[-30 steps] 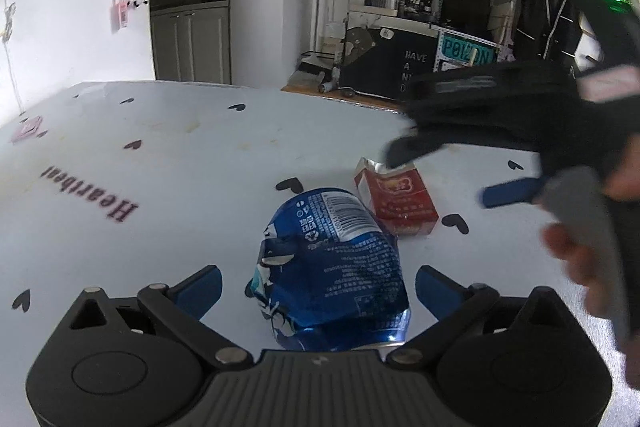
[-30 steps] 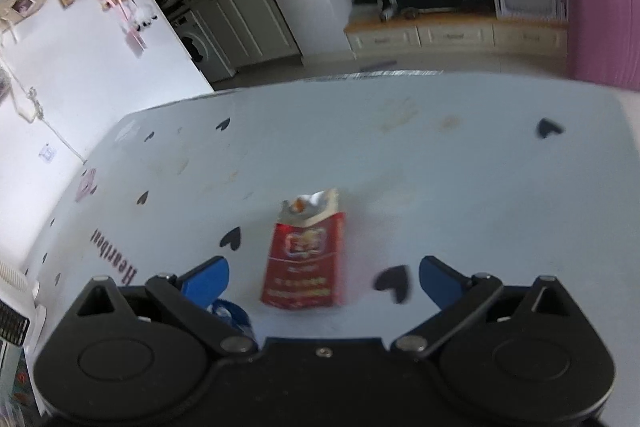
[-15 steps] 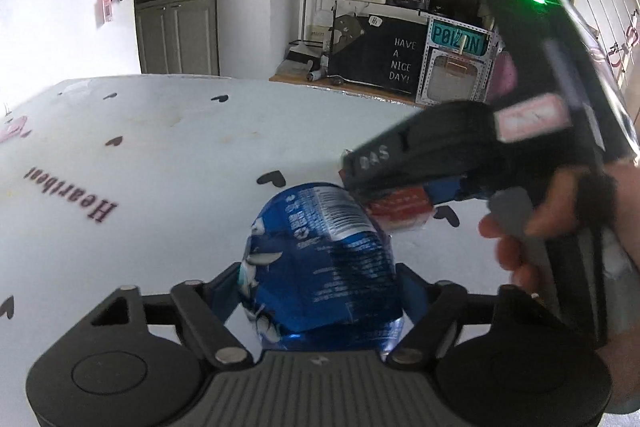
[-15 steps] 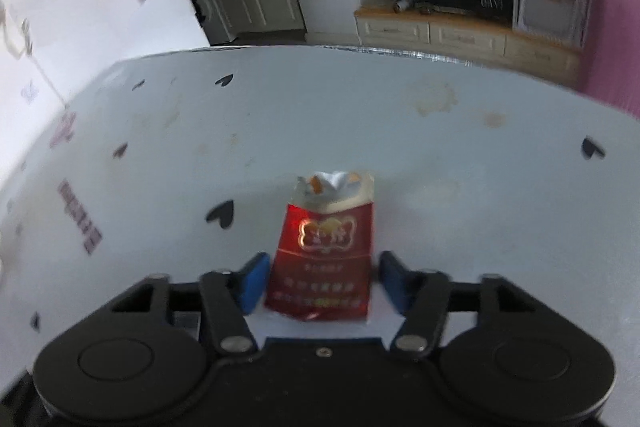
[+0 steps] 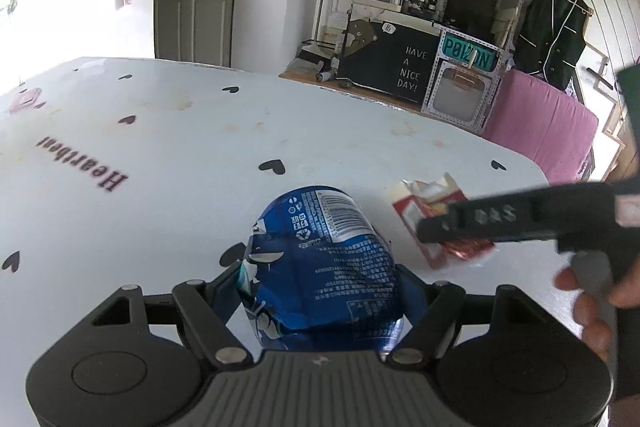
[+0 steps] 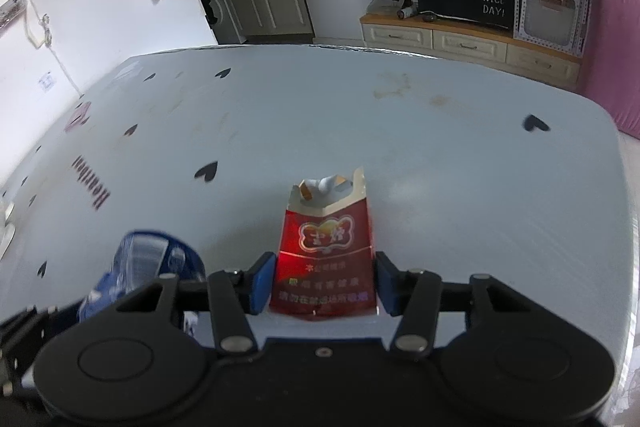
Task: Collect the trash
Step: 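Carry the blue can and red pack over the yellow wastebasket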
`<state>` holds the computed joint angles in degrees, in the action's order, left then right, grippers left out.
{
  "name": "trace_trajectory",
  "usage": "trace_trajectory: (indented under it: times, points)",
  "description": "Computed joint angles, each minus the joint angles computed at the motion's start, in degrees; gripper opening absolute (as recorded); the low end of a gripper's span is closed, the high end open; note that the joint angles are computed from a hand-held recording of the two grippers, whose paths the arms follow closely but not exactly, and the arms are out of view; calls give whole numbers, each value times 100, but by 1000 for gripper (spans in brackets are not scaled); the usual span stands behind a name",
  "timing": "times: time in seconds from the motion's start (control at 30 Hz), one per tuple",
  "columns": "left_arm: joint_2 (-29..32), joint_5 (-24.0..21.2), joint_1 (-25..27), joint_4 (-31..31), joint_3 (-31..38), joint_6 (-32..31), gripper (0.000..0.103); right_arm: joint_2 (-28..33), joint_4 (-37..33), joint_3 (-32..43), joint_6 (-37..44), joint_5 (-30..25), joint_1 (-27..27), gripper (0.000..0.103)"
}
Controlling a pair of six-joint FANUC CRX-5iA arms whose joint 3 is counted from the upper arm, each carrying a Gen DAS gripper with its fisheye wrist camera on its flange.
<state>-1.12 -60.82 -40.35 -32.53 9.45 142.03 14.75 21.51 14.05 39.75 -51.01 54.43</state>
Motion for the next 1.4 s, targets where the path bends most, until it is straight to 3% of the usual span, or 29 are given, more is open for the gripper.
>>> trace_trajectory:
  times: [0.33, 0.83, 1.13, 1.4]
  points:
    - [-162, -408, -612, -324, 80, 306, 77, -1307, 737, -1534, -1017, 147, 457, 53]
    - [-329, -1108, -1759, -881, 256, 791, 77, -2901, 1985, -3162, -2981, -633, 1577, 53]
    - [-198, -1287, -2403, -1180, 509, 946, 77, -3739, 2563, -3743, -3835, -1669, 2451, 53]
    - [176, -1123, -2821, -1195, 859, 881, 77, -4508, 2942, -4233, -4610, -3010, 3507, 53]
